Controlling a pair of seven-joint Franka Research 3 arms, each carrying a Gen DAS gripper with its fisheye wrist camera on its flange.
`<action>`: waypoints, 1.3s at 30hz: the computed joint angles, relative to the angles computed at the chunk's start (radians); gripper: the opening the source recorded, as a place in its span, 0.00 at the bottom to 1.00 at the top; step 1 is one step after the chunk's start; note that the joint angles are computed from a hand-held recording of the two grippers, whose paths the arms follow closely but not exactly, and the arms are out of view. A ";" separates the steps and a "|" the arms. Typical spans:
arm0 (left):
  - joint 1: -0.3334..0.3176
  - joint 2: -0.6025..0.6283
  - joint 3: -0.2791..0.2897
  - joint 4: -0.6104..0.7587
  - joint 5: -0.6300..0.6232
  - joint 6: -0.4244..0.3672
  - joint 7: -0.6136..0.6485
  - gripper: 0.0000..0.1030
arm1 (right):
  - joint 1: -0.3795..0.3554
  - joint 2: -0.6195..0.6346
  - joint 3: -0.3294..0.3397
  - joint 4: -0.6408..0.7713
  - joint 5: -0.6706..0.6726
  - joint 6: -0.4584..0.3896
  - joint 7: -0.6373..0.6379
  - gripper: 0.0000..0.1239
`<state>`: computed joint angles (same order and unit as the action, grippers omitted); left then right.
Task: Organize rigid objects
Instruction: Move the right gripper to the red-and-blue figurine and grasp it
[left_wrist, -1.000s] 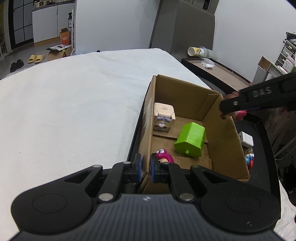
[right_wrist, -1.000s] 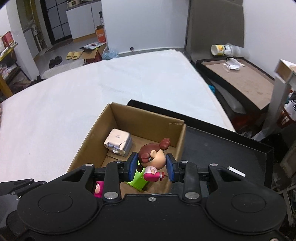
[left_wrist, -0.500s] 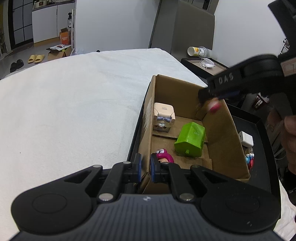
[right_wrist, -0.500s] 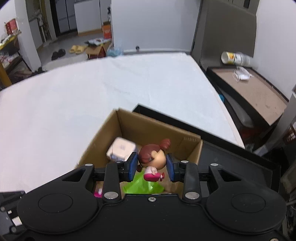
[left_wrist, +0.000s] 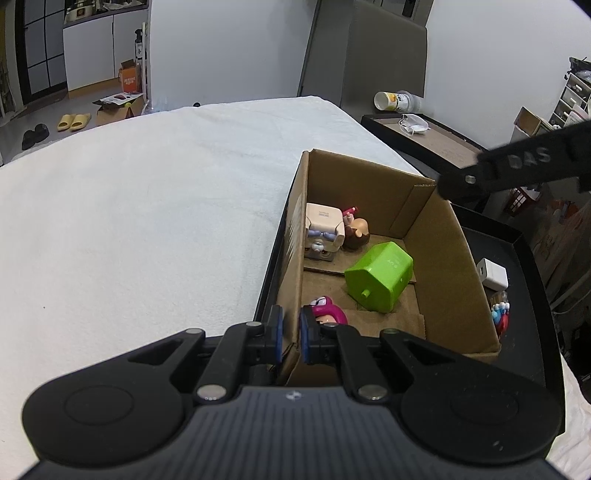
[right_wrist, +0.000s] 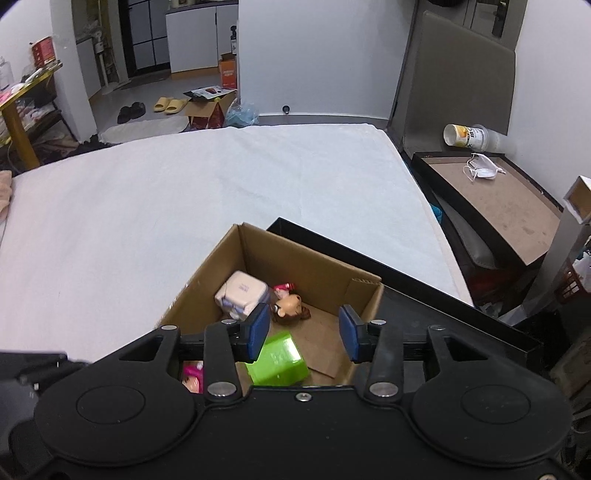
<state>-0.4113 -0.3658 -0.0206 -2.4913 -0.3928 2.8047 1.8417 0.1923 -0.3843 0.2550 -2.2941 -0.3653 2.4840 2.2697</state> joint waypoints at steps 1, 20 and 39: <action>0.002 -0.001 -0.003 -0.001 0.003 0.002 -0.002 0.08 | 0.001 -0.008 0.000 -0.003 0.002 -0.006 0.001 0.34; 0.022 -0.004 -0.033 -0.007 0.097 0.011 -0.087 0.08 | -0.051 -0.326 -0.002 -0.241 0.148 -0.031 -0.066 0.38; 0.029 -0.001 -0.042 -0.002 0.157 0.006 -0.145 0.08 | -0.088 -0.454 -0.033 -0.370 0.283 -0.023 -0.143 0.45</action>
